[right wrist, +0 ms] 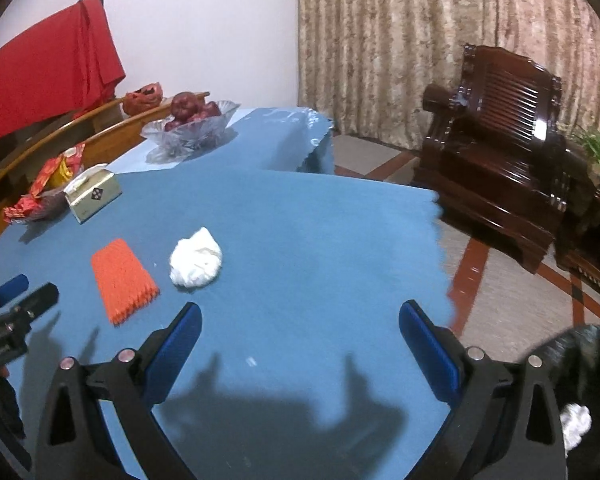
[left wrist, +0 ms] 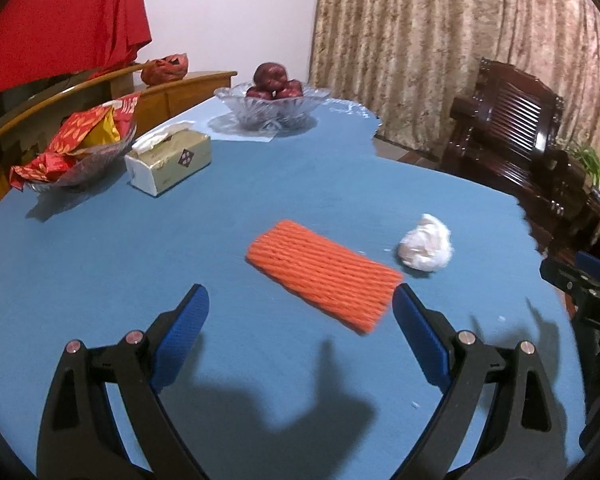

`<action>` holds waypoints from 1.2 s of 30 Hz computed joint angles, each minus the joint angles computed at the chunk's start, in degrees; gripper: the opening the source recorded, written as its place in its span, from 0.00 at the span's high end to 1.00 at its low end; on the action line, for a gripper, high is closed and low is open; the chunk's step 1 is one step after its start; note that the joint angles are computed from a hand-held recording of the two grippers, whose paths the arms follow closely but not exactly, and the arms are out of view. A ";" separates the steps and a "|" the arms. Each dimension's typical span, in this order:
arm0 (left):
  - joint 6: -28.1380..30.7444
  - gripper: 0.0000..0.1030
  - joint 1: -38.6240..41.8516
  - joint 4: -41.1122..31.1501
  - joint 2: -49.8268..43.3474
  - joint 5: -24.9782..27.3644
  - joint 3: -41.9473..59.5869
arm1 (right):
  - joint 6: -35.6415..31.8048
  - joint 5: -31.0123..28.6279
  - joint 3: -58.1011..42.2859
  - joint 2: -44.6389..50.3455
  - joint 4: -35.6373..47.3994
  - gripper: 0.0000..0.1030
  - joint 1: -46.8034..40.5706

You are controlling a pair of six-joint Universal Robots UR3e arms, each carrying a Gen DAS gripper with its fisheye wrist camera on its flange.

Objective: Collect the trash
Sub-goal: 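Grasp the second crumpled white tissue with the right gripper, then grasp the orange foam mesh sleeve with left gripper while right gripper holds the tissue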

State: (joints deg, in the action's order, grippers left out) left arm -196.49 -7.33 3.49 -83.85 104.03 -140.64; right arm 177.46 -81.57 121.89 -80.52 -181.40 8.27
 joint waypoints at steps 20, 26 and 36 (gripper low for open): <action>6.47 0.12 14.35 7.27 -8.24 -9.15 -1.09 | 3.80 -2.39 -33.76 27.72 11.20 0.15 11.75; 6.68 0.12 13.97 6.54 -9.22 -8.88 0.16 | 2.98 1.89 -34.22 27.87 13.31 0.41 10.56; 4.17 0.12 7.90 2.00 -12.55 -6.82 6.18 | 2.40 5.76 -26.72 22.78 9.91 0.56 6.63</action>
State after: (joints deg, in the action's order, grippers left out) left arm -192.32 0.57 5.49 -96.40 97.21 -134.47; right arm 179.86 -75.81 95.17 -57.75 -171.49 14.90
